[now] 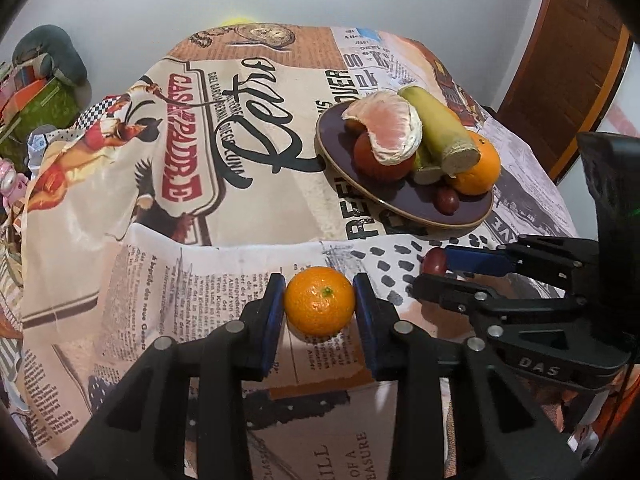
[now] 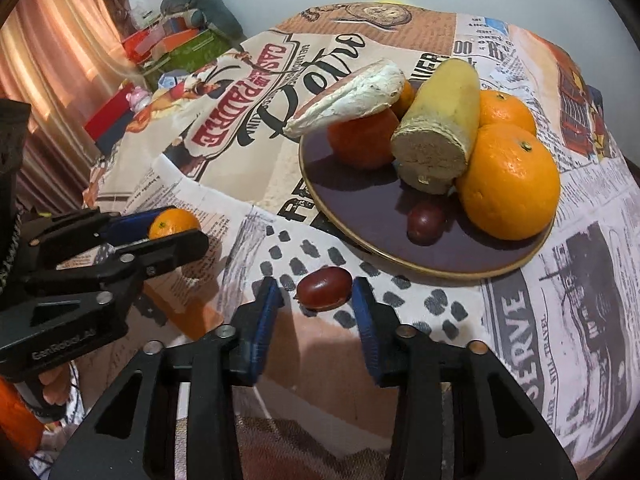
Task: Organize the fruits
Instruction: 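Grasp the mandarin on the cloth with the left gripper while the right gripper grasps another red grape, then carry the mandarin and grape onto the plate and open both grippers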
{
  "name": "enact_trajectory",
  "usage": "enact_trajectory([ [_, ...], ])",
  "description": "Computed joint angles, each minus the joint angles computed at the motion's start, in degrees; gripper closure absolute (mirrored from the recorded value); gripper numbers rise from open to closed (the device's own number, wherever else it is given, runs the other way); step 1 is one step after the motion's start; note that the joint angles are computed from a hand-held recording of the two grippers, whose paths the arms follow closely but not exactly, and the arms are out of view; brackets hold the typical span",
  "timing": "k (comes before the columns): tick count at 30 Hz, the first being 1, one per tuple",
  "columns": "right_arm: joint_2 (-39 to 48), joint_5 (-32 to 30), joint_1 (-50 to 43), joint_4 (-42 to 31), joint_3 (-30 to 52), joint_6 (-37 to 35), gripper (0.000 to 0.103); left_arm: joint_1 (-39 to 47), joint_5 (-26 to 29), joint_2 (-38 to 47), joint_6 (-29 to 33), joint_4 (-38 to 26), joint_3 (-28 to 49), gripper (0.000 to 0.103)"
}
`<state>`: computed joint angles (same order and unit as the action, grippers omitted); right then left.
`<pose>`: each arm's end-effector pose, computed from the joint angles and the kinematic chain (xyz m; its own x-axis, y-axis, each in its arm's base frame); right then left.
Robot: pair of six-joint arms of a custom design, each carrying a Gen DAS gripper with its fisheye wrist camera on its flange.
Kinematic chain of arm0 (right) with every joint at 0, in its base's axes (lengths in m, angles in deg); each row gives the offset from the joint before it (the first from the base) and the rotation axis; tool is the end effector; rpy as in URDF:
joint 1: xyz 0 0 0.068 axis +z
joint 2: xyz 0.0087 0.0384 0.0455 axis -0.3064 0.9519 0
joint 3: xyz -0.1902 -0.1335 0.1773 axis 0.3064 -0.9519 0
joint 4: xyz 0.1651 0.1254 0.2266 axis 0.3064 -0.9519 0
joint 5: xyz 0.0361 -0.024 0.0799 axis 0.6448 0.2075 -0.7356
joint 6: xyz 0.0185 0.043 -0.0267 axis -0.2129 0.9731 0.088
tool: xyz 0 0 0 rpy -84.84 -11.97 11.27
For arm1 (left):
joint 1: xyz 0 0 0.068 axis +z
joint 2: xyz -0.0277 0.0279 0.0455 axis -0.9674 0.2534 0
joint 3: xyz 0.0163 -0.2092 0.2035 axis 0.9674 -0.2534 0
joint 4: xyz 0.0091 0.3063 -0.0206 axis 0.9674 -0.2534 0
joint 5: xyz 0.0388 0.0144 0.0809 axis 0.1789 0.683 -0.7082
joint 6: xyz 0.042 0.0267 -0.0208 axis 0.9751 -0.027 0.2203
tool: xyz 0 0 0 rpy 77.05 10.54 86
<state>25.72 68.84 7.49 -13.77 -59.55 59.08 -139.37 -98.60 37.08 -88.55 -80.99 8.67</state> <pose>0.1763 0.0928 0.1029 -0.7477 -0.3641 -0.5553 -0.5412 0.8186 0.1920 0.1383 -0.2474 0.1398 -0.8105 0.0403 -0.5844 0.1193 0.9881 -0.0973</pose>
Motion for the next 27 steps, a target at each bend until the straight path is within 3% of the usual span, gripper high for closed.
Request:
enact_trajectory([
  [11,-7.2,-0.5,-1.9,-3.9,-1.6,-1.3,0.077,-1.4,-1.2,-1.3,-0.1,-2.3,2.3,0.069],
  [20,-19.0,-4.5,-11.0,-12.0,-2.3,-5.5,0.077,-2.9,-2.6,1.0,1.3,-3.0,6.8,0.069],
  [27,-19.1,-7.5,-19.0,-12.3,-1.6,-8.4,0.077,-1.9,-1.4,4.2,4.2,-1.1,10.0,0.069],
])
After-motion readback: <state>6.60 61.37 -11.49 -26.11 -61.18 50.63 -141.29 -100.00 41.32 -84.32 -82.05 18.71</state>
